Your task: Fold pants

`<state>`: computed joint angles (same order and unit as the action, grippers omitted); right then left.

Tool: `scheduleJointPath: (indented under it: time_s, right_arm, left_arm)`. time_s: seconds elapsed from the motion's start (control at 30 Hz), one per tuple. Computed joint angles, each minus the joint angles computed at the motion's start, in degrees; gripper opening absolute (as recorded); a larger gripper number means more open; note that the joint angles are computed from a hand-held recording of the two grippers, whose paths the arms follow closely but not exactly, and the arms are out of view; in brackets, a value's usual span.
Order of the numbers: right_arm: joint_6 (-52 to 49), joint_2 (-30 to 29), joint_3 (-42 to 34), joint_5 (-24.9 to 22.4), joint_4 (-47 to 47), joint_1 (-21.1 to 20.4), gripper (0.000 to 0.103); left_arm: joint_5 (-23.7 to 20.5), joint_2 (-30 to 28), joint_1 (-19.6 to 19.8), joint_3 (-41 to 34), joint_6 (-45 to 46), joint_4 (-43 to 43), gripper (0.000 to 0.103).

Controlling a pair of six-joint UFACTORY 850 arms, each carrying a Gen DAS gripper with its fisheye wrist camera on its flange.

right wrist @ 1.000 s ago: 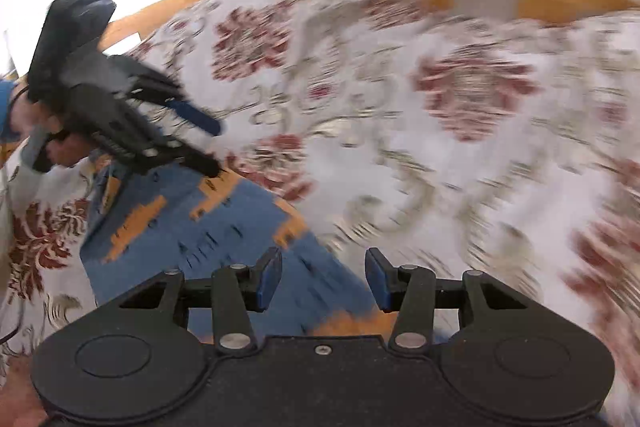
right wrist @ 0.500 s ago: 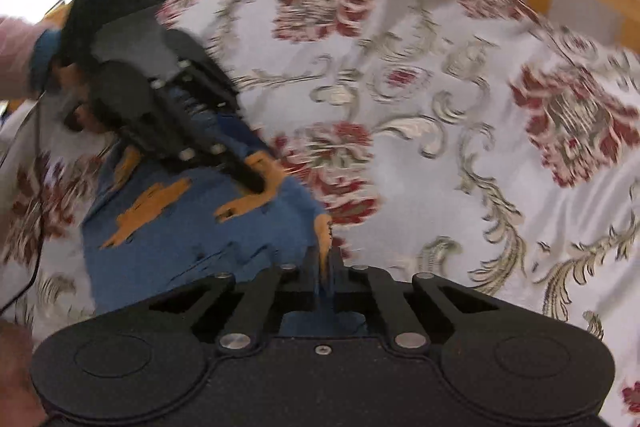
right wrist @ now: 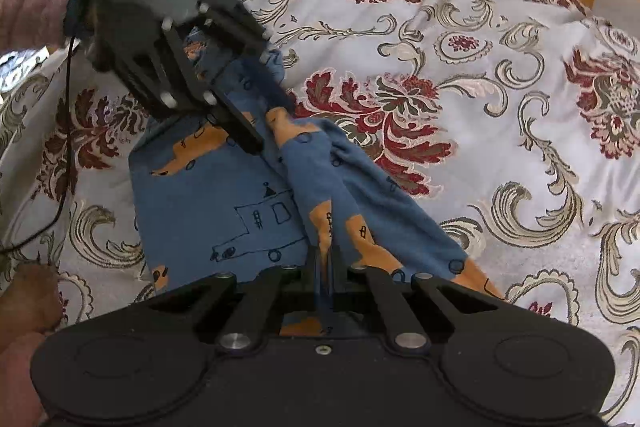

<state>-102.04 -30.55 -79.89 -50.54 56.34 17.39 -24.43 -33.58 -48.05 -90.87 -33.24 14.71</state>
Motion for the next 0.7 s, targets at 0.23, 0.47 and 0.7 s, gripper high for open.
scheduleJointPath:
  time_s: [0.23,0.47,0.7]
  right_arm:
    - [-6.6,1.7,3.1,2.3,3.2,-0.1,0.003]
    - [-8.6,2.1,4.1,2.6,5.4,-0.4,0.003]
    - [-7.9,2.0,3.9,1.8,6.8,-0.7,0.011]
  left_arm:
    - [0.7,-1.4,3.5,-3.7,-3.6,-11.4,0.062]
    - [-15.4,-11.2,5.3,-19.0,-11.5,-18.8,0.033]
    - [-25.1,-16.6,4.5,-28.1,-13.7,-14.7,0.006]
